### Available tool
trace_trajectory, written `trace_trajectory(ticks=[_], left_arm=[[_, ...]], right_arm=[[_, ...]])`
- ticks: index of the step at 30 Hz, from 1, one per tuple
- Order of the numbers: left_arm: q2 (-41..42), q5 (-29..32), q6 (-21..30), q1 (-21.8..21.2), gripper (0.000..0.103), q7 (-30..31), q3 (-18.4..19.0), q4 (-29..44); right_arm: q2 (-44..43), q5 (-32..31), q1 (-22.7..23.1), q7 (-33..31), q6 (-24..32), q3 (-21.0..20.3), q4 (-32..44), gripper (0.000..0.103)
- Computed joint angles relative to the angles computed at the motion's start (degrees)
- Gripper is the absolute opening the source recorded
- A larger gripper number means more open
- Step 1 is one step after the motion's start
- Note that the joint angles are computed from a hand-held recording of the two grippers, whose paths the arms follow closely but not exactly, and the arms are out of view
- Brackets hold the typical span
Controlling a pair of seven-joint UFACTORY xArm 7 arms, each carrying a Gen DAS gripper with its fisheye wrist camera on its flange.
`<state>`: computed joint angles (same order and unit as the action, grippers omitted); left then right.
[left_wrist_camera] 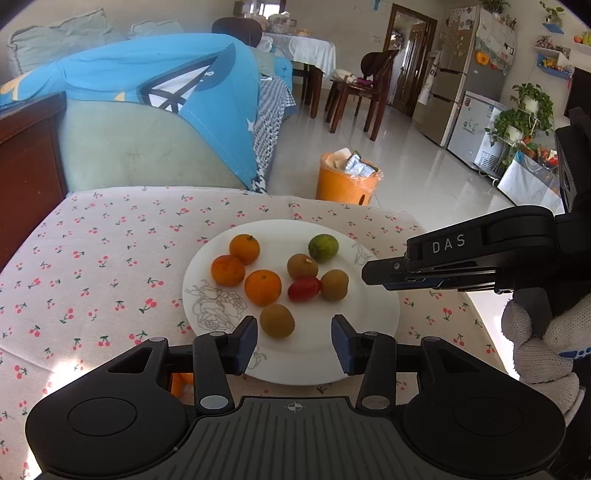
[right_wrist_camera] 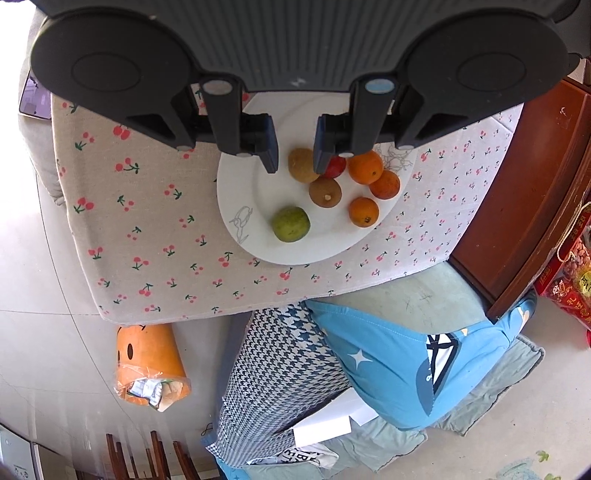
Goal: Organize fruits
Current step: 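Lower the kiwi onto the plate with the left tool while the right tool places the tomato, then open both tools and move them back to the remaining fruit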
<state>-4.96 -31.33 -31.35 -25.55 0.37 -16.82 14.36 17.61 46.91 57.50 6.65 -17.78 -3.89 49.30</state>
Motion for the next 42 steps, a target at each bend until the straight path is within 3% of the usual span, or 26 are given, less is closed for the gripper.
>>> trace_trajectory(ticks=[4, 7, 12, 16, 20, 22, 24, 26, 31, 38, 42], left_arm=[[-3.5, -7.4, 2.9, 1.1, 0.043, 5.9, -2.5, -0.9], [-7.0, -8.1, 5.8, 2.9, 0.043, 6.2, -3.3, -2.4], [-13.1, -9.2, 11.4, 9.2, 0.044, 7.6, -7.2, -4.3], [-18.5, -9.3, 16.5, 15.2, 0.044, 7.0, -10.6, -5.7], [-22.2, -6.7, 19.6, 16.1, 0.044, 5.6, -7.9, -6.9], [-24.1, -5.6, 20.3, 17.7, 0.044, 4.6, -8.9, -7.7], [-25.1, -4.8, 19.7, 17.5, 0.047, 3.1, -8.2, -8.7], [-24.9, -3.4, 19.1, 15.6, 0.048, 1.7, -5.2, -9.5], [-24.0, -0.4, 18.3, 16.3, 0.048, -1.4, -3.8, -10.6], [-23.2, 4.9, 17.2, 14.8, 0.048, -5.6, 1.3, -11.6], [-22.8, 7.3, 17.3, 16.3, 0.048, -8.0, 1.1, -12.1]], right_arm=[[-0.3, 2.0, 2.1, -2.6, -0.6, -1.3, 0.0, 0.023], [-0.7, 2.2, 1.1, -3.9, -1.3, 0.5, -0.2, 0.023], [-1.1, -1.9, -3.2, -2.2, -2.3, 6.1, -1.0, 0.023], [-1.0, -4.0, -3.6, -1.6, -2.4, 7.7, -1.0, 0.024], [-1.1, -8.1, -5.5, 1.5, -2.8, 10.3, -1.4, 0.024], [-1.1, -10.3, -6.2, 3.0, -3.2, 11.3, -1.5, 0.024], [-0.9, -10.8, -5.3, 3.5, -3.6, 11.2, -1.4, 0.024], [-0.7, -12.5, -5.7, 4.5, -3.8, 12.1, -1.4, 0.024], [0.6, -13.6, -2.6, 2.5, -3.0, 10.4, 0.2, 0.024], [3.4, -21.5, -5.4, 7.1, -2.2, 13.7, 1.9, 0.024], [5.8, -26.0, -6.0, 9.8, -0.8, 14.4, 3.6, 0.024]])
